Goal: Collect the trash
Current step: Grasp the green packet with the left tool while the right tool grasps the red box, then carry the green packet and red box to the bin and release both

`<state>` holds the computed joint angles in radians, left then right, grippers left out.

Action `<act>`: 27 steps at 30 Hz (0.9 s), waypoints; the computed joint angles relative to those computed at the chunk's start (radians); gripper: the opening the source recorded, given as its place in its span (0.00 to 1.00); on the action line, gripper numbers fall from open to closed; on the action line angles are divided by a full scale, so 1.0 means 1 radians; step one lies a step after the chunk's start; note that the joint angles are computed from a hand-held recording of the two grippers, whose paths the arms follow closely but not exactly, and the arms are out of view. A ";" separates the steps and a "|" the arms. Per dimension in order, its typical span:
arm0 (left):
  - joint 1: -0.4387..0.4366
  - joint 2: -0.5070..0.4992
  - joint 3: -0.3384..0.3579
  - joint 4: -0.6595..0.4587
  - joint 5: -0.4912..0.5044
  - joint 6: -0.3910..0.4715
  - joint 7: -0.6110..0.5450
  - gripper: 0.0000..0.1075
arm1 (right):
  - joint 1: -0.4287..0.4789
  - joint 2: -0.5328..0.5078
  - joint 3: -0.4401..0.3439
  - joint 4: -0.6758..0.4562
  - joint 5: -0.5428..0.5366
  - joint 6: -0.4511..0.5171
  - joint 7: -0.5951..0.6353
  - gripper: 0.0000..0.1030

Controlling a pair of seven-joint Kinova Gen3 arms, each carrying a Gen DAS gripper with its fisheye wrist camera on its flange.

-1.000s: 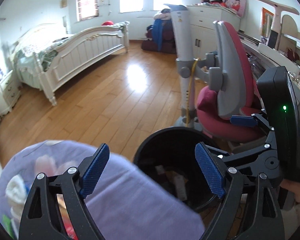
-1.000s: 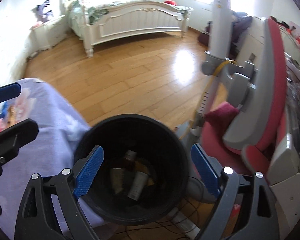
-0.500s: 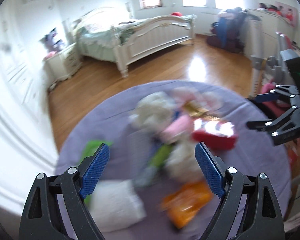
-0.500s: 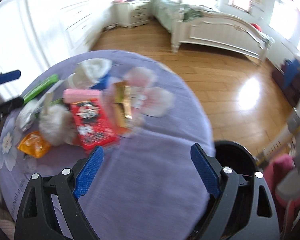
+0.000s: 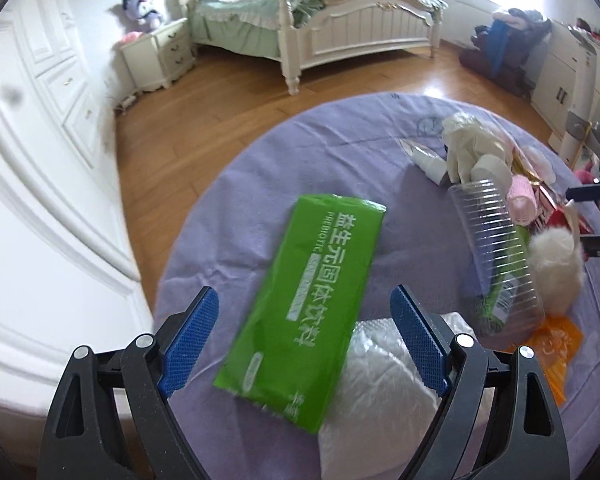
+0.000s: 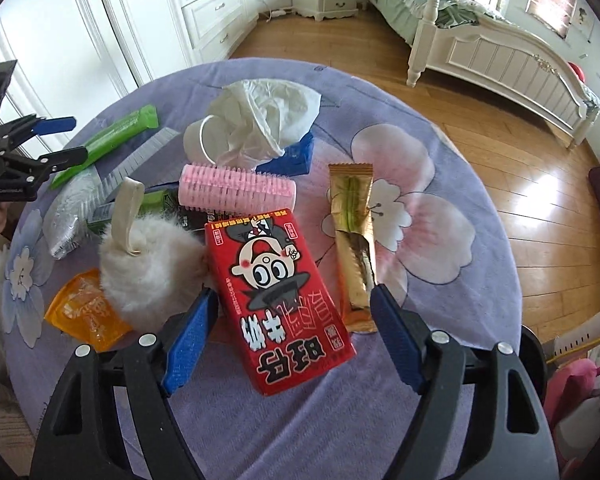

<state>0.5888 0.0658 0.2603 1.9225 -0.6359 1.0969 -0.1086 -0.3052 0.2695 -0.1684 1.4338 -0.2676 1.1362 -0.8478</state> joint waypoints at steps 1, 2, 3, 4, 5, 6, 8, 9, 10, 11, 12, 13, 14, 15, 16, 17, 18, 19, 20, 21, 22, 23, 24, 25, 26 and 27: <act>0.005 0.018 -0.011 -0.005 0.006 -0.013 -0.020 0.80 | -0.002 0.004 -0.001 0.000 0.003 0.002 0.002 0.74; -0.007 0.042 -0.010 -0.015 0.012 -0.017 -0.040 0.80 | -0.008 0.010 0.003 -0.005 0.005 0.007 -0.001 0.66; -0.011 0.059 -0.026 -0.017 0.029 -0.037 -0.067 0.72 | -0.003 0.025 -0.007 -0.021 0.013 0.030 -0.014 0.58; -0.029 0.065 -0.025 -0.009 0.036 -0.074 -0.078 0.59 | -0.007 0.030 0.002 -0.025 0.007 0.035 -0.015 0.50; -0.032 0.053 -0.041 0.000 0.041 -0.110 -0.073 0.48 | -0.002 0.029 0.001 -0.022 0.002 0.031 -0.013 0.49; -0.043 0.041 -0.041 0.013 0.038 -0.130 -0.057 0.37 | -0.001 0.024 0.002 -0.016 0.002 0.025 -0.013 0.49; -0.048 0.039 -0.058 0.016 0.045 -0.139 -0.067 0.22 | 0.016 0.017 0.001 -0.009 -0.022 0.022 -0.005 0.49; -0.053 0.035 -0.060 0.016 0.053 -0.144 -0.065 0.20 | 0.022 0.014 0.000 -0.007 -0.032 0.023 0.000 0.49; -0.047 0.040 -0.056 0.009 0.047 -0.133 -0.057 0.19 | 0.027 0.008 0.000 -0.005 -0.039 0.021 0.007 0.49; -0.042 0.052 -0.053 -0.004 0.040 -0.121 -0.057 0.19 | 0.036 -0.001 -0.001 -0.001 -0.051 0.021 0.017 0.49; -0.033 0.056 -0.051 -0.010 0.033 -0.112 -0.052 0.19 | 0.050 -0.004 0.001 -0.007 -0.064 0.030 0.034 0.49; -0.028 0.056 -0.051 -0.016 0.029 -0.105 -0.053 0.19 | 0.058 -0.007 0.004 -0.013 -0.073 0.037 0.045 0.49; -0.015 0.062 -0.046 -0.030 0.018 -0.086 -0.040 0.19 | 0.062 -0.012 0.005 -0.015 -0.079 0.037 0.050 0.49; -0.003 0.066 -0.044 -0.042 0.006 -0.067 -0.030 0.19 | 0.070 -0.018 0.007 -0.013 -0.086 0.039 0.060 0.49; 0.012 0.069 -0.040 -0.053 -0.006 -0.046 -0.016 0.19 | 0.072 -0.022 0.009 -0.010 -0.090 0.038 0.065 0.49; 0.025 0.072 -0.037 -0.066 -0.017 -0.029 -0.005 0.19 | 0.072 -0.024 0.011 -0.010 -0.090 0.038 0.066 0.49; 0.036 0.072 -0.034 -0.078 -0.027 -0.018 0.003 0.19 | 0.072 -0.028 0.012 -0.007 -0.087 0.036 0.067 0.49; 0.046 0.072 -0.031 -0.089 -0.034 -0.003 0.006 0.19 | 0.072 -0.033 0.014 0.000 -0.085 0.030 0.068 0.49; 0.061 0.082 -0.026 -0.114 -0.049 0.025 0.009 0.19 | 0.072 -0.037 0.016 0.004 -0.084 0.028 0.067 0.49; 0.075 0.083 -0.022 -0.132 -0.055 0.047 0.007 0.19 | 0.071 -0.042 0.017 0.012 -0.084 0.021 0.065 0.49; 0.085 0.088 -0.019 -0.152 -0.062 0.060 0.001 0.19 | 0.071 -0.051 0.018 0.023 -0.083 0.008 0.067 0.49; 0.098 0.088 -0.015 -0.165 -0.068 0.075 -0.003 0.19 | 0.071 -0.051 0.018 0.023 -0.083 0.008 0.067 0.49; 0.111 0.100 -0.012 -0.188 -0.079 0.092 -0.008 0.19 | 0.064 -0.055 0.019 0.025 -0.074 -0.004 0.059 0.49; 0.120 0.106 -0.013 -0.206 -0.085 0.105 -0.015 0.19 | 0.062 -0.067 0.020 0.037 -0.070 -0.019 0.056 0.49; 0.131 0.116 -0.013 -0.230 -0.096 0.112 -0.023 0.19 | 0.063 -0.075 0.021 0.045 -0.071 -0.029 0.054 0.49; 0.142 0.125 -0.015 -0.247 -0.104 0.118 -0.025 0.19 | 0.061 -0.083 0.022 0.055 -0.068 -0.042 0.050 0.49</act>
